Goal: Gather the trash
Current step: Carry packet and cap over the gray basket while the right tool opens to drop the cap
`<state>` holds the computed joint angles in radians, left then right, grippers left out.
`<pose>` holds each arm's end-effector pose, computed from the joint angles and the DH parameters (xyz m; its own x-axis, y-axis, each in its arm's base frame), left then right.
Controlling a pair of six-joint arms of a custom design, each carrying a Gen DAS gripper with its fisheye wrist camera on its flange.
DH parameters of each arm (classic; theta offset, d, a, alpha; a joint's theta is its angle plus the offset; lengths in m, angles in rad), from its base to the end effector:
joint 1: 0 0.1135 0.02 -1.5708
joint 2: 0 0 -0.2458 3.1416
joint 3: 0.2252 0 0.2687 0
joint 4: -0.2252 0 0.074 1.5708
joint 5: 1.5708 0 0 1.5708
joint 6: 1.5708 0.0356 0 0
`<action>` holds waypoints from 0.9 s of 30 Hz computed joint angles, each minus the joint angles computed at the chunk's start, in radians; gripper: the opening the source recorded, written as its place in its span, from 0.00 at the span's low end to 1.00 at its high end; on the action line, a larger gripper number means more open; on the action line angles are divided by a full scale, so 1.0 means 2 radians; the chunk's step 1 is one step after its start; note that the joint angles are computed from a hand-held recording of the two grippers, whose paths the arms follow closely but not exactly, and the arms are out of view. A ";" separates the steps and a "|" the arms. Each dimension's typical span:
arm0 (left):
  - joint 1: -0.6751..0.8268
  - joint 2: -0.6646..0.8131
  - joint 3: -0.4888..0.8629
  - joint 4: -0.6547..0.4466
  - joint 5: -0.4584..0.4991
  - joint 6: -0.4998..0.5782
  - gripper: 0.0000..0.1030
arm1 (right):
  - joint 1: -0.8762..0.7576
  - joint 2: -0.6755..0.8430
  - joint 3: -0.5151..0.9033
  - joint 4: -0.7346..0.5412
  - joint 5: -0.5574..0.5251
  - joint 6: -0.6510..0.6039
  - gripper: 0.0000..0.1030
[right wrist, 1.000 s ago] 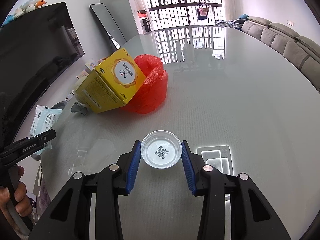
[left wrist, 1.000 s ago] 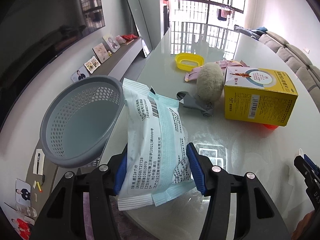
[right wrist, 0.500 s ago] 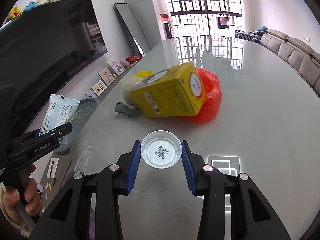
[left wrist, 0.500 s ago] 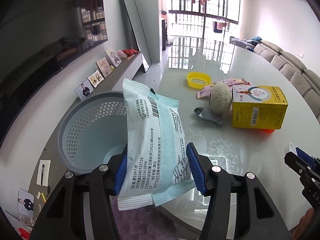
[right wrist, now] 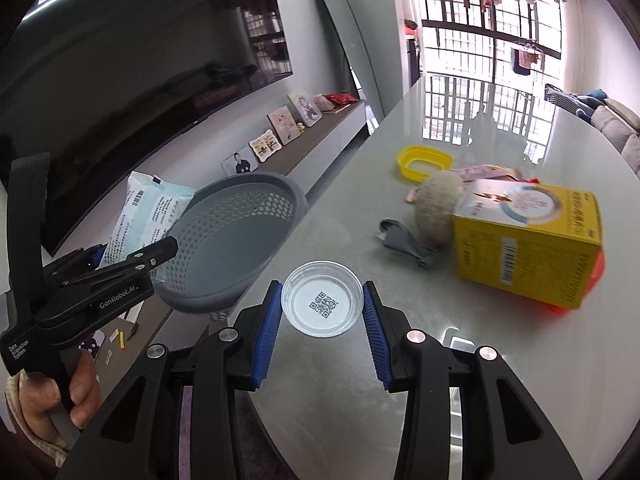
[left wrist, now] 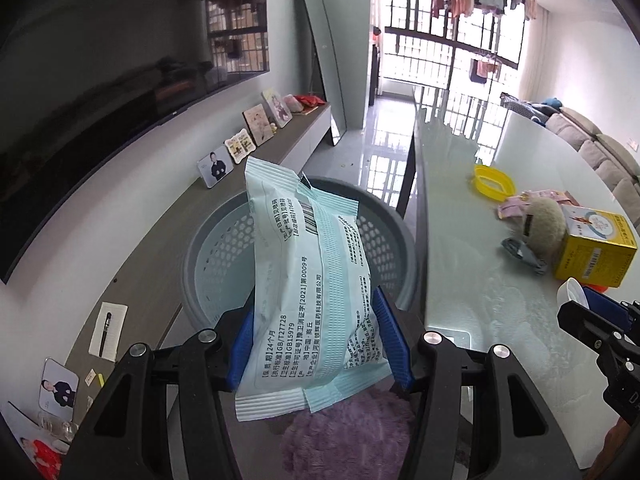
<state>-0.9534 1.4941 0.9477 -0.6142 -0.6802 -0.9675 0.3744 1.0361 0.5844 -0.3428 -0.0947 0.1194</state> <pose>0.1900 -0.2289 0.1805 -0.7037 -0.1148 -0.7012 -0.1599 0.9871 -0.0012 0.2159 0.0884 0.1866 -0.7101 -0.1516 -0.6876 -0.3436 0.9270 0.1504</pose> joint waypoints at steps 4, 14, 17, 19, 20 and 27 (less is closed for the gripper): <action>0.051 -0.020 -0.042 0.038 0.034 0.029 0.52 | 0.039 0.108 0.057 0.050 0.002 0.004 0.38; 0.146 -0.017 -0.084 0.127 0.097 0.115 0.52 | 0.082 0.325 0.221 0.085 -0.008 0.001 0.38; 0.162 -0.015 -0.093 0.144 0.108 0.129 0.52 | 0.085 0.368 0.259 0.084 -0.008 -0.002 0.38; 0.170 -0.008 -0.094 0.152 0.113 0.137 0.52 | 0.086 0.397 0.288 0.079 -0.008 -0.003 0.38; 0.174 -0.005 -0.095 0.156 0.116 0.140 0.52 | 0.085 0.402 0.291 0.079 -0.009 -0.005 0.38; 0.183 0.011 -0.096 0.174 0.129 0.143 0.56 | 0.083 0.419 0.295 0.084 -0.005 -0.004 0.40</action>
